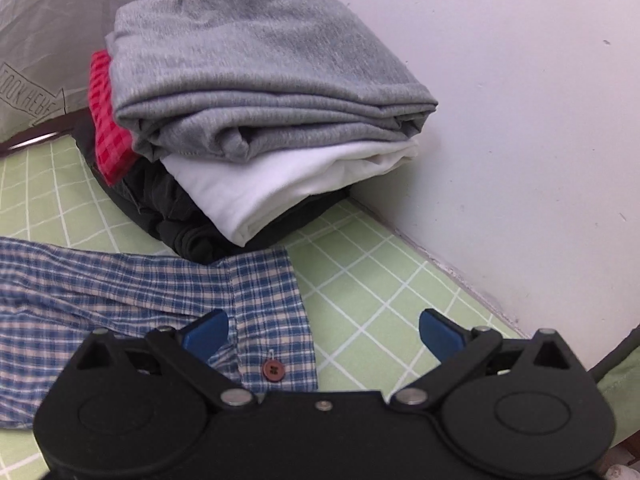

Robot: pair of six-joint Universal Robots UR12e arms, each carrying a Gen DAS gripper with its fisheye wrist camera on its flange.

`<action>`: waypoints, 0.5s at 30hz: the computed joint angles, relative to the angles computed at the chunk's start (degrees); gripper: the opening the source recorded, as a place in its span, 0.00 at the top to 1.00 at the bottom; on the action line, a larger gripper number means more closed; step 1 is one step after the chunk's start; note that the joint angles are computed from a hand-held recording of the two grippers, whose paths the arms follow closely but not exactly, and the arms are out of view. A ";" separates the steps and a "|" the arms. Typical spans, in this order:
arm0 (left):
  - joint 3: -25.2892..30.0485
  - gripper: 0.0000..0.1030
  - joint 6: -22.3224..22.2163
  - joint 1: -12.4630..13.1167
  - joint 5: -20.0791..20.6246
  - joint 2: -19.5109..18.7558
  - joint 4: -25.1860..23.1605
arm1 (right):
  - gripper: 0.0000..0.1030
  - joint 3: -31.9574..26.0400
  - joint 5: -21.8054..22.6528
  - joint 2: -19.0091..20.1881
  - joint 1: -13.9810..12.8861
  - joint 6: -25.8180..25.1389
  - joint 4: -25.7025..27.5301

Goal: Fold clothes
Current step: 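Move the left tool over the shirt to the sleeve cuff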

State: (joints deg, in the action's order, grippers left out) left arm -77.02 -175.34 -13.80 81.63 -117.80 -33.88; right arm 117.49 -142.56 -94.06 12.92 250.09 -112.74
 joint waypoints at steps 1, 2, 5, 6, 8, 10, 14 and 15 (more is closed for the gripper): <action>-1.93 0.00 0.60 0.42 -0.12 1.65 1.00 | 0.00 -0.21 0.00 -0.26 0.70 1.12 0.04; -3.96 0.00 1.13 0.87 -0.16 3.36 1.91 | 0.00 -0.36 0.40 -0.51 1.48 1.95 -0.41; -11.69 0.00 2.03 2.53 1.38 9.37 3.82 | 0.00 -0.27 2.64 -0.89 4.45 0.46 -5.17; -14.41 0.00 2.38 3.18 2.23 11.49 4.25 | 0.00 -0.22 3.70 -0.76 5.78 -1.44 -7.82; -19.47 0.00 2.78 4.57 4.26 15.60 4.26 | 0.00 -0.28 6.27 0.03 8.09 -5.20 -13.27; -24.46 0.00 2.54 6.40 5.62 19.97 3.16 | 0.00 -0.55 9.12 1.08 10.78 -8.33 -18.36; -32.22 0.00 3.09 10.64 7.66 27.11 0.31 | 0.00 -2.32 13.00 4.45 16.17 -15.66 -24.49; -33.51 0.00 3.29 11.69 8.48 28.35 -0.23 | 0.00 -2.92 14.06 5.38 17.36 -17.35 -25.59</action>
State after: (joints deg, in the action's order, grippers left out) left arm -110.53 -172.04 -2.11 90.11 -89.45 -34.11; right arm 114.57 -128.50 -88.69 30.28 232.74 -138.33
